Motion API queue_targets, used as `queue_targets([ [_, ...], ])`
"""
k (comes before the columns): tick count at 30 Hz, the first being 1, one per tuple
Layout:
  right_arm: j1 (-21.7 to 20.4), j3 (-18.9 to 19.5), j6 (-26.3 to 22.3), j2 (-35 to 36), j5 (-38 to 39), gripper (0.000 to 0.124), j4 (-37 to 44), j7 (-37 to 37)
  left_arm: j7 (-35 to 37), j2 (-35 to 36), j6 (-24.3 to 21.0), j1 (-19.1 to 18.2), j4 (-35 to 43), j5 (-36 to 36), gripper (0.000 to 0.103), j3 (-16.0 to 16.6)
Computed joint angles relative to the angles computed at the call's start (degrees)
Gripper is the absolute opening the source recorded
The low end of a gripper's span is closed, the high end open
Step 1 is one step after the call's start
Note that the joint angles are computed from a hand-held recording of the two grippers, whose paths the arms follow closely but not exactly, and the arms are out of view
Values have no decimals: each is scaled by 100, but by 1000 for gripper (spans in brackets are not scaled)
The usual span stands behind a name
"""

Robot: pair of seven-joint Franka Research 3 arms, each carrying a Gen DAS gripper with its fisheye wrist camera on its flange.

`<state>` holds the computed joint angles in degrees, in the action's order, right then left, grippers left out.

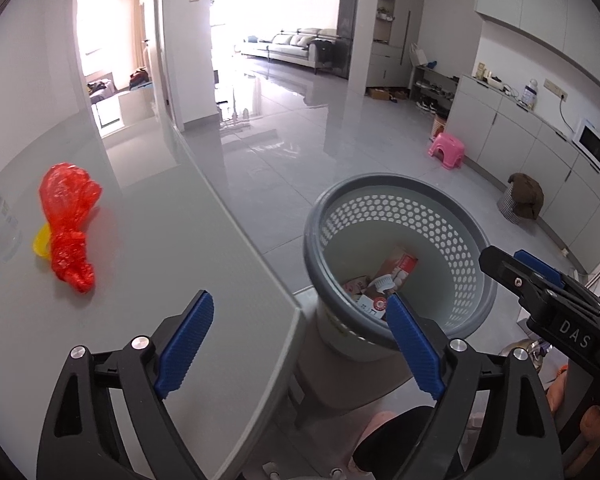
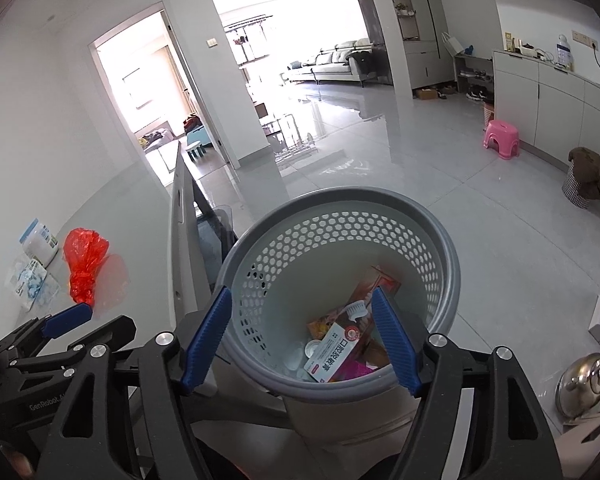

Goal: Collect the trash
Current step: 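Withdraw both open grippers from the wastebasket toward the table, then reach to the red plastic bag and grasp it with the right gripper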

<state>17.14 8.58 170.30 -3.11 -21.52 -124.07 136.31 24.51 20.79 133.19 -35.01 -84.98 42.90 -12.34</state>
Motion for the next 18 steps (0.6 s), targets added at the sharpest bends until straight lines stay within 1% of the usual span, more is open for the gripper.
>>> queue_targets([
  [3, 69, 56, -45, 49, -78, 71, 96, -24, -216, -292, 9, 37, -363, 138, 88, 34],
  [7, 225, 82, -54, 171, -218, 73, 272, 9, -548, -696, -129, 142, -809, 412, 90, 1],
  [12, 514, 50, -152, 359, -311, 73, 539, 23, -915, -1190, -188, 414, -1376, 626, 91, -125],
  [18, 896, -59, -350, 657, -412, 75, 999, 52, -1231, -1750, -55, 849, -2064, 628, 91, -251],
])
